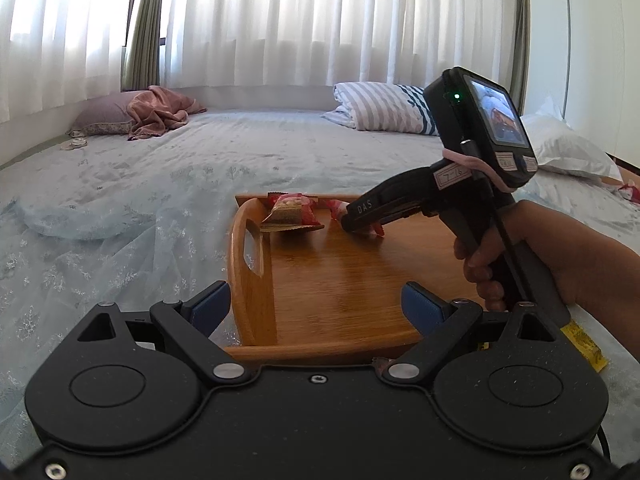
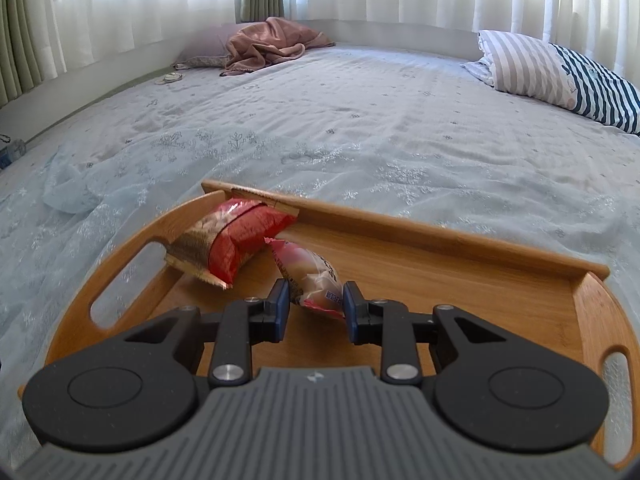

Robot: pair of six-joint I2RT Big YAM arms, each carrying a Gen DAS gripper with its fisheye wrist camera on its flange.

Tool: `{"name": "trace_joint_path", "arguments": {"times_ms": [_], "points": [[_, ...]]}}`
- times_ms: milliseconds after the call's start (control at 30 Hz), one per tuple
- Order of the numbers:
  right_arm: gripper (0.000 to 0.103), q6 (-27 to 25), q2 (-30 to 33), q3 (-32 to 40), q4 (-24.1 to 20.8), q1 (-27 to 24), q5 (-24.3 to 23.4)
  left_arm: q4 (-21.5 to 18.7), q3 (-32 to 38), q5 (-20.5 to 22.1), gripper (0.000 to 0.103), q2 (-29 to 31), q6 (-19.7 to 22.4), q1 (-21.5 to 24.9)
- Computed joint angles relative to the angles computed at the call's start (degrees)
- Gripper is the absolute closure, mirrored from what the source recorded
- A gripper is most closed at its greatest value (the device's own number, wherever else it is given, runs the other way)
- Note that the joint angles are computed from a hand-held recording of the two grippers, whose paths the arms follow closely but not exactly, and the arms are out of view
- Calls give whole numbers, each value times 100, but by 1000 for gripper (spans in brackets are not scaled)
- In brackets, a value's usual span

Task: Organize snacks
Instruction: 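Push the pink pastry with the right gripper toward the red peanut bag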

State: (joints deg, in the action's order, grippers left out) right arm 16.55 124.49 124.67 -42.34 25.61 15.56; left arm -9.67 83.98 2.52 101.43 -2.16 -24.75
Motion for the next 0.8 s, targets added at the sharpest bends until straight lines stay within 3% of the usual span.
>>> {"name": "trace_joint_path", "arguments": {"times_ms": [300, 400, 467, 733, 800], "points": [[69, 162, 596, 1021, -397, -81, 83, 12, -49, -6, 11, -28, -18, -16], [65, 166, 556, 970, -326, -93, 56, -20, -23, 7, 11, -7, -53, -18], [55, 125, 472, 832, -201, -86, 45, -48, 14, -3, 11, 20, -46, -25], [48, 91, 286, 584, 33, -56, 107, 11, -56, 50, 11, 0, 29, -51], [41, 54, 215, 480, 109, -37, 140, -8, -49, 51, 11, 9, 28, -46]]}}
